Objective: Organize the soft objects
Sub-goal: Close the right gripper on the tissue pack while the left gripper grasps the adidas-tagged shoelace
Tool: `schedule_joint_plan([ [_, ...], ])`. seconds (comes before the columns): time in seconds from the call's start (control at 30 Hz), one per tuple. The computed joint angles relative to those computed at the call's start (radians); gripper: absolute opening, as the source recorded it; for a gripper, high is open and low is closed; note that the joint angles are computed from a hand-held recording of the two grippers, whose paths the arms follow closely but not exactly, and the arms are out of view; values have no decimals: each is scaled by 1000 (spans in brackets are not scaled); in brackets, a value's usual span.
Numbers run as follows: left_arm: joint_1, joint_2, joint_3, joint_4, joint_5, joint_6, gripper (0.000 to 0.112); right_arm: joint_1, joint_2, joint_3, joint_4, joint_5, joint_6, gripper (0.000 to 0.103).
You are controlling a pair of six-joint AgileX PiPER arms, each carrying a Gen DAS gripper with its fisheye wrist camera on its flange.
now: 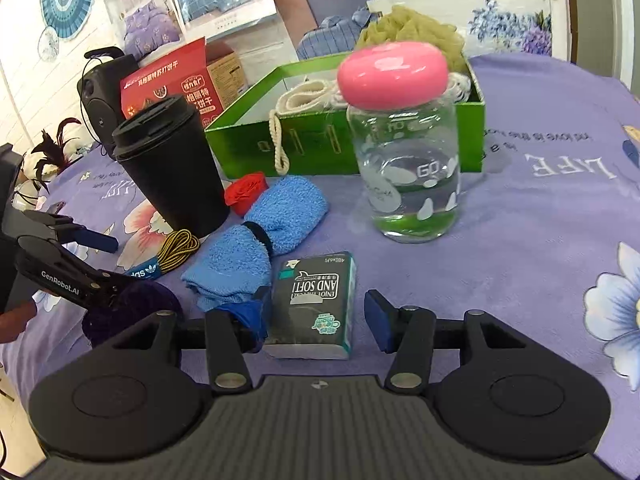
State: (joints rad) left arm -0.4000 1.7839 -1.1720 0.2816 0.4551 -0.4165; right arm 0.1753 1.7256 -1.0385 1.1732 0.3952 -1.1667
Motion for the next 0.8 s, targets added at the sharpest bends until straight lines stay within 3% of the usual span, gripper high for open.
schedule_joint_plan([
  [0.2, -2, 9, -11, 32, -3, -34, 103, 55, 11, -3, -98, -73, 31, 37],
  [0.33, -17, -7, 11, 142, 25, -126, 103, 35, -8, 34, -60, -112, -43, 37],
  [0.47, -24, -31, 36, 264, 71, -247, 103, 16, -28, 49, -126, -143, 28, 37],
  [0.63, -20, -37, 35, 155, 19, -102, 103, 27, -17, 33, -100, -126, 1, 38],
  [0.7, -38, -18, 20, 172, 6, -79, 103, 43, -4, 27, -137, -147, 33, 38],
  [0.8, -38, 9, 0, 155, -11, -36, 103, 45, -11, 57, -16, -168, -126, 38],
])
